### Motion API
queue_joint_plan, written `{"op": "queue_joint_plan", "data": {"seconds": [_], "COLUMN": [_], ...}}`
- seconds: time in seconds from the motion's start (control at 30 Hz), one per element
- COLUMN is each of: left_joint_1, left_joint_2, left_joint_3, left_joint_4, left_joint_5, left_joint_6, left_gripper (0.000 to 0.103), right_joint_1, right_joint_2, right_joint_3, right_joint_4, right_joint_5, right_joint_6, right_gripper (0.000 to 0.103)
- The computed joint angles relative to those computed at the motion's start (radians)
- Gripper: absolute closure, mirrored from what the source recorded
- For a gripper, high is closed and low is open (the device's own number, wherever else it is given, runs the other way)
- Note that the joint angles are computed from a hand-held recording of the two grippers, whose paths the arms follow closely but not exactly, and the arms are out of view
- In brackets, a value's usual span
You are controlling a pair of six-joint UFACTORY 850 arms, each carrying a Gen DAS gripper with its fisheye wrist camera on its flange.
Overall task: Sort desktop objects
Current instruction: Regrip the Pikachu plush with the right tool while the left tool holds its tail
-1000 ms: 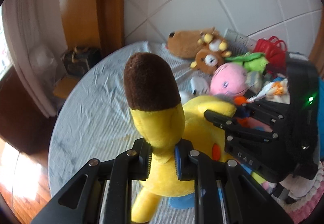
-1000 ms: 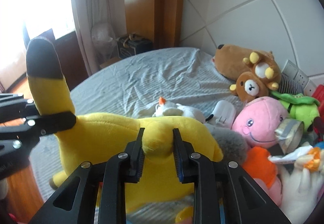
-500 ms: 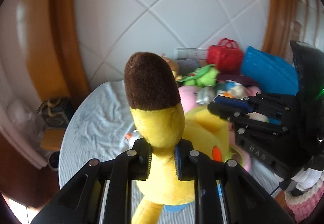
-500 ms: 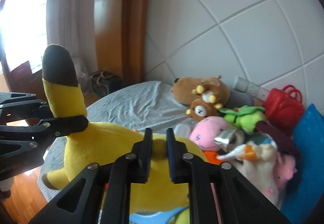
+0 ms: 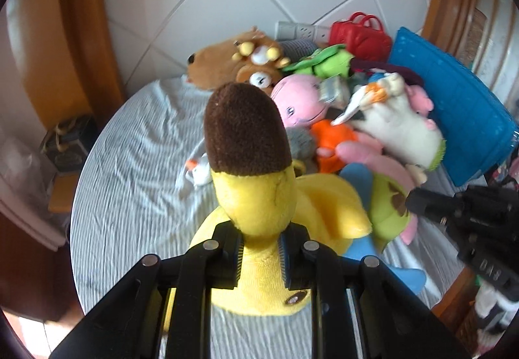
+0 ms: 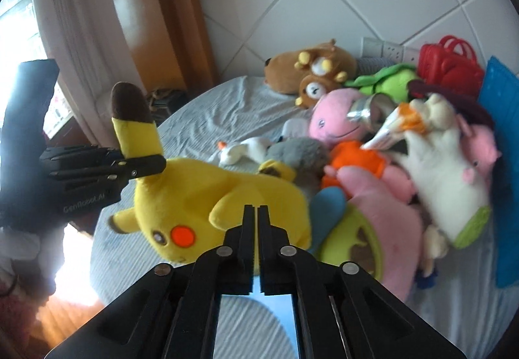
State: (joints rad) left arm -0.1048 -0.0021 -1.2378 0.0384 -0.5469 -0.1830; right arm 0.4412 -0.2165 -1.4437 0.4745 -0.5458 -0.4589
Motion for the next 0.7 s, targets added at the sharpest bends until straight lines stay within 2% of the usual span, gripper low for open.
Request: {"op": "queue_joint_plan", "data": {"seconds": [0.03,0.07,0.1,0.27,0.4,0.5,0.63,0.67,0.7], "left_joint_1": [0.003,0.005,0.008,0.036,0.072,0.089,0.089,0.087,0.088], "left_joint_2": [0.001,0.004,0.012,0.026,0.009,0.010,0.005,0.007,0.012], "left_joint_3": [0.008,0.018,0.035,0.107,0.143,0.165,0.177,0.179,0.183], "left_joint_4": [0.006,0.017,0.030,0.181,0.230,0.261,0.337,0.340,0.321], "left_joint_5": [0.002,0.005,0.010,0.020,0.024,0.051,0.062,0.065,0.070], "left_joint_6": [-0.007,-0.018,-0.030,-0.181,-0.247,-0.287,-0.352,-0.353,-0.340], "left_gripper": [0.086,0.086,0.086,0.086,0.085,0.085,0.085,0.085,0.085], "right_joint_1": [0.003,0.003,0.001,-0.041,-0.077,-0.082,-0.069,-0.069,-0.069], "right_joint_2": [-0.003,-0.008,-0.016,-0.056,-0.099,-0.138,-0.201,-0.223,-0.244], "right_joint_3": [0.010,0.018,0.022,0.039,0.023,-0.013,-0.086,-0.108,-0.131], "right_joint_4": [0.011,0.008,0.001,0.084,0.286,0.381,0.399,0.407,0.416], "right_joint_5": [0.014,0.026,0.030,-0.001,-0.058,-0.088,-0.142,-0.165,-0.188], "right_joint_6": [-0.004,0.009,0.032,0.011,-0.122,-0.195,-0.217,-0.216,-0.214], "right_gripper": [0.079,0.062,0.049,0.047,0.047,0.045,0.042,0.035,0.021]}}
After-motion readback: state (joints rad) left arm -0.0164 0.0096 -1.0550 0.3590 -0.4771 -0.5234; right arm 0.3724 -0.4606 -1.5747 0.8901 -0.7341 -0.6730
